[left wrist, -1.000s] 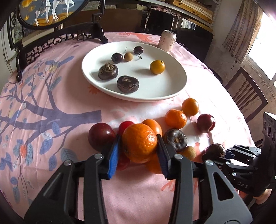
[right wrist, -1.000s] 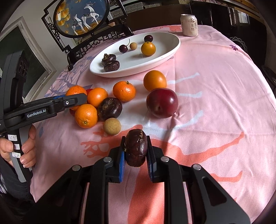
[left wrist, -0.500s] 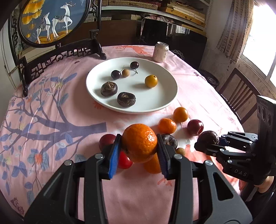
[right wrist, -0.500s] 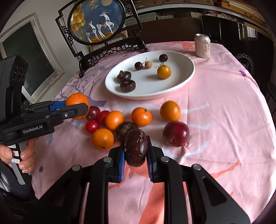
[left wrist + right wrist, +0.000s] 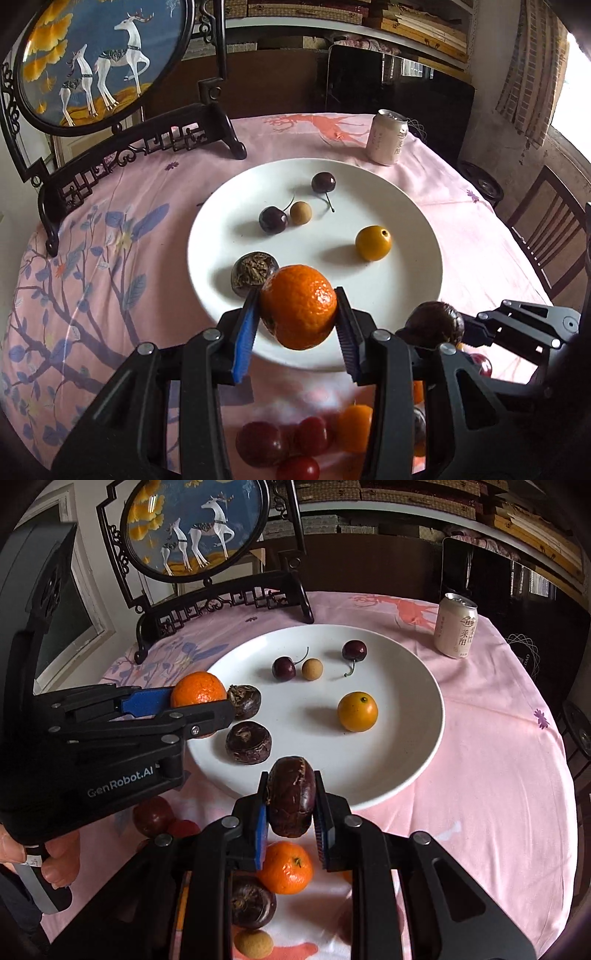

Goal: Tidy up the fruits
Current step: 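Lower the tangerine and brown fruit onto the plate and open both tools, then withdraw both open tools from the plate to the fruit cluster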

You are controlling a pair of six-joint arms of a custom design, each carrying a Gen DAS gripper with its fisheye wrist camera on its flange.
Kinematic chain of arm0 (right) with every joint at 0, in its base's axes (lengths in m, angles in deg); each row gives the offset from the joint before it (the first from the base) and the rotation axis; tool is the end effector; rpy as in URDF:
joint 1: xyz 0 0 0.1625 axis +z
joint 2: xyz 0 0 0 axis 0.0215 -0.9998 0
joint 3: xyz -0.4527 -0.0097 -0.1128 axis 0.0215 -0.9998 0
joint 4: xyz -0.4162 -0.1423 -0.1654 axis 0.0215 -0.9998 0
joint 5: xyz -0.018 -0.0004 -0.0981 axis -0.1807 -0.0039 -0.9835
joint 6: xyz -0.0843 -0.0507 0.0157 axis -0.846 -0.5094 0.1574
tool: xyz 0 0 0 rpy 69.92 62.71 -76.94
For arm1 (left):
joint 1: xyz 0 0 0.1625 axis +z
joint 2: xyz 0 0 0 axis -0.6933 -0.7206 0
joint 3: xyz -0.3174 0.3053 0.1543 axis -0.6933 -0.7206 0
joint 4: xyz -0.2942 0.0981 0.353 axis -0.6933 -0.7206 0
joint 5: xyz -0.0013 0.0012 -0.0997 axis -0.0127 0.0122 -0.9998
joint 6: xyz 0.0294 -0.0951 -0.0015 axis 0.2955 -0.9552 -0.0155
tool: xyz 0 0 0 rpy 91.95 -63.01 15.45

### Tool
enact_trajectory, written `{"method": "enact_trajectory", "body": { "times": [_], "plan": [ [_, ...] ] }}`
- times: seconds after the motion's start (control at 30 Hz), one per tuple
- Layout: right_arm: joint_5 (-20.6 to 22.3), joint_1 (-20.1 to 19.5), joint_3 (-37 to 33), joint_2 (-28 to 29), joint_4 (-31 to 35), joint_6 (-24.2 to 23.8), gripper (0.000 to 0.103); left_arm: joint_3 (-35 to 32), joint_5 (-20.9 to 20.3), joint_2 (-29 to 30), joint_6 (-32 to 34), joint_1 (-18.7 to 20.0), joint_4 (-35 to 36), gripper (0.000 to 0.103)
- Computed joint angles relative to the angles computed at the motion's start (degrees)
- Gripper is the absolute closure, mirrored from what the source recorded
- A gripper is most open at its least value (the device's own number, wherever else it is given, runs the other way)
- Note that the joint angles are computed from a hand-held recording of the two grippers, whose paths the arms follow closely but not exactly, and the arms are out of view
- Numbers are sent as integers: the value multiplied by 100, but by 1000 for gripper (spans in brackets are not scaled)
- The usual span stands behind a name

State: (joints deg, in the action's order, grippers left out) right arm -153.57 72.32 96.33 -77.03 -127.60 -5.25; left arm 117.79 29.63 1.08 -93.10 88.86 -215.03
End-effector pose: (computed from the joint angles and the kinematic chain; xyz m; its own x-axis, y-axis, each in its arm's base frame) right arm -0.0718 -0.6959 0.2444 -0.6368 -0.6242 0.4526 -0.7483 0.6418 -0.1676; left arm -0.3569 -0.6651 -0.1463 -0.7329 -0.0905 -0.6743 0.3912 0.7549 -0.5264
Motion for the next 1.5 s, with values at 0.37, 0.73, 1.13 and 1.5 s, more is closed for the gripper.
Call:
{"method": "enact_trajectory", "body": {
  "times": [0.37,0.73,1.13,1.5],
  "plan": [
    [-53,-67,164,155,-1415,103,46,47,680,11,-500,-80,-81,23],
    [807,-613,790,-829,-868,219,28,1146,559,-434,-1067,-674,-283,12],
    [710,-1063,1407,-1373,-710,-241,12,1787,473,-527,-2318,-973,486,10],
    [401,-1004,1637,-1285,-912,-844,15,2123,171,-566,-2925,-1026,924,8]
  ]
}}
